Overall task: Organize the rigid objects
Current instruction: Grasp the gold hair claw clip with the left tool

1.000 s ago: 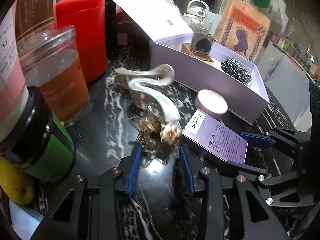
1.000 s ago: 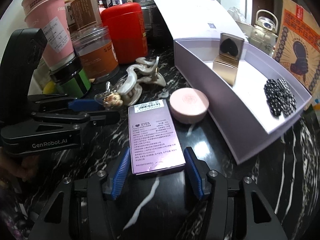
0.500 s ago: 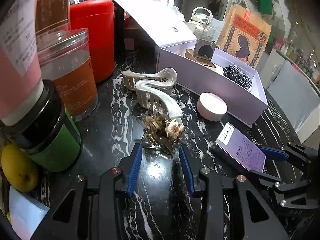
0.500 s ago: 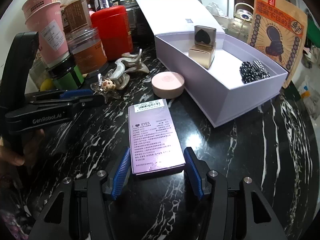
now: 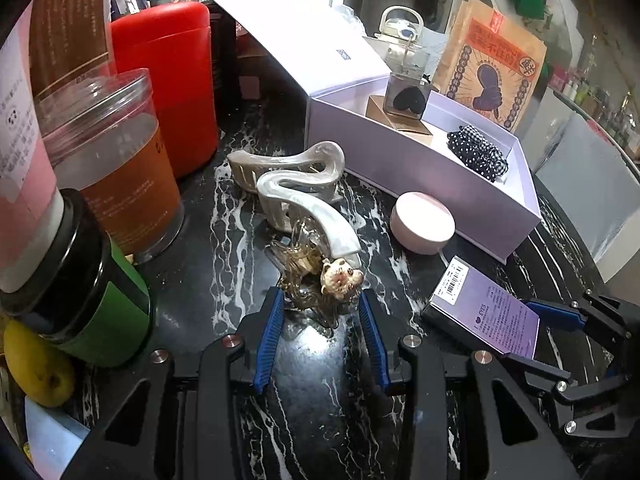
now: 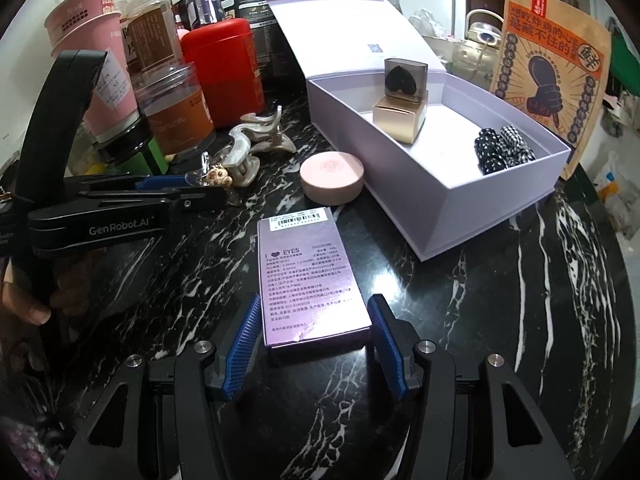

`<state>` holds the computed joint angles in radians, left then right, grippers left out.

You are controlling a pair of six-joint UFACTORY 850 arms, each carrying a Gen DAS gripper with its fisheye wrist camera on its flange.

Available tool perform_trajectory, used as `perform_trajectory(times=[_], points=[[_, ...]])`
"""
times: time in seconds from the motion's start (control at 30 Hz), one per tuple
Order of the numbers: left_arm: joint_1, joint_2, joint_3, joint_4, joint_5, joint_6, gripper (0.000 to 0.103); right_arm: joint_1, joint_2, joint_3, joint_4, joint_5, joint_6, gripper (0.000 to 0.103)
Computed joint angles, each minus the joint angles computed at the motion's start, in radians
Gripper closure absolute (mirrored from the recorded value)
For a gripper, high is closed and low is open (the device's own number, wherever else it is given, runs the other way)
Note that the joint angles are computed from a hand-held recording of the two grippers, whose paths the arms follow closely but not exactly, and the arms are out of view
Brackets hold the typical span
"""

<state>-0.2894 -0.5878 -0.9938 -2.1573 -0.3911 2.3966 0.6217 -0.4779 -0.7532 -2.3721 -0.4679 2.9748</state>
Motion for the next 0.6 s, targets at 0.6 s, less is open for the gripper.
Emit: perform_trajectory(times=[0.6], points=[[0.007, -0.038, -0.060, 0.149, -0.032, -0.148, 0.029, -0.009, -0.001, -0.008, 0.002, 0.001, -0.010, 0.049]])
